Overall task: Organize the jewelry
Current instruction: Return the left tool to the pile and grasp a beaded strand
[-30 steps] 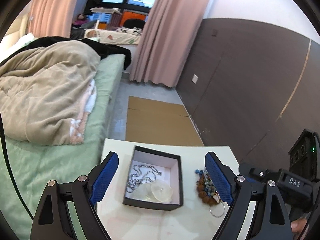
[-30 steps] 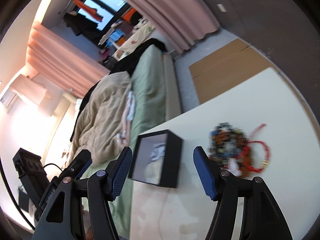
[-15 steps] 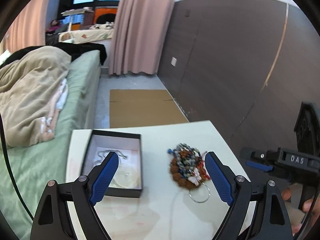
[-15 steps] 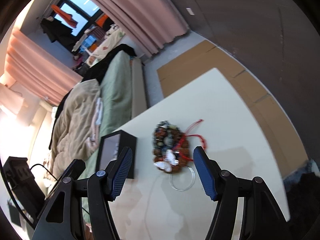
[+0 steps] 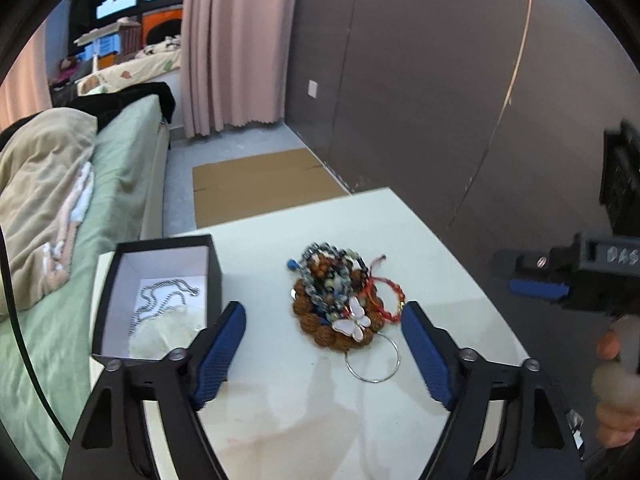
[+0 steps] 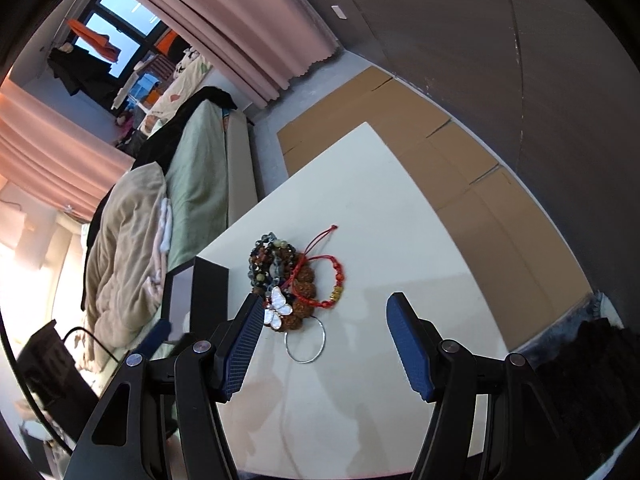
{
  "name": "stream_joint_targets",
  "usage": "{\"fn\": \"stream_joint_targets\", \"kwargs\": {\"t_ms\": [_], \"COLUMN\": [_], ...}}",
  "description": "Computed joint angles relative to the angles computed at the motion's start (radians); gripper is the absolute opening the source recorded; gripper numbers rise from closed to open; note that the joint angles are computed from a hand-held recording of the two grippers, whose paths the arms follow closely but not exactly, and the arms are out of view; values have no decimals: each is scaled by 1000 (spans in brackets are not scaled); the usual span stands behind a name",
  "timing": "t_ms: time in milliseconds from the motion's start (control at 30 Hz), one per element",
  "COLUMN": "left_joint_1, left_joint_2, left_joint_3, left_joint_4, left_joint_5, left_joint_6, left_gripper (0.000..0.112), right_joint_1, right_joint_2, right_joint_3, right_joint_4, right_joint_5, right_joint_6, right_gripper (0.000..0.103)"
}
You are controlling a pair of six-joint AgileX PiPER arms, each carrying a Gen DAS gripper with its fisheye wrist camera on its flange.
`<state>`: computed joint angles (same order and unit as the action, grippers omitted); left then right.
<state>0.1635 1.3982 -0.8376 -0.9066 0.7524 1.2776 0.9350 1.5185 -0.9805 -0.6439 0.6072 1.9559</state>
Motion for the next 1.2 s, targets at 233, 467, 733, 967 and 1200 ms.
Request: {"fn": "stream_joint_targets", "kwargs": {"t_ms": [233, 467, 733, 967, 1200], "left_joint_1": [-82, -129, -141, -125, -88], "left_joint_2": [40, 104, 184, 232, 196], "left_joint_3": [6, -28, -71, -101, -86], "left_joint_4": [73, 125, 160, 128, 57], "left_joint_5": [-58, -73, -52, -22, 13], "left_joint_6": [-36, -107, -159, -156, -81], "left_gripper": [62, 56, 41, 23, 6], "right_joint_1": [-18, -37, -66, -76, -84], "right_joint_2": [-18, -13, 17, 45, 74], "right_joint_3": [15, 13, 0, -7, -23], "right_joint_4": [30, 52, 106, 135, 160], "right_joint_5": [-26, -36, -46, -63, -70], "right_joint_6": [-52, -77, -133, -163, -190], "right_gripper": [64, 64, 64, 64, 64]}}
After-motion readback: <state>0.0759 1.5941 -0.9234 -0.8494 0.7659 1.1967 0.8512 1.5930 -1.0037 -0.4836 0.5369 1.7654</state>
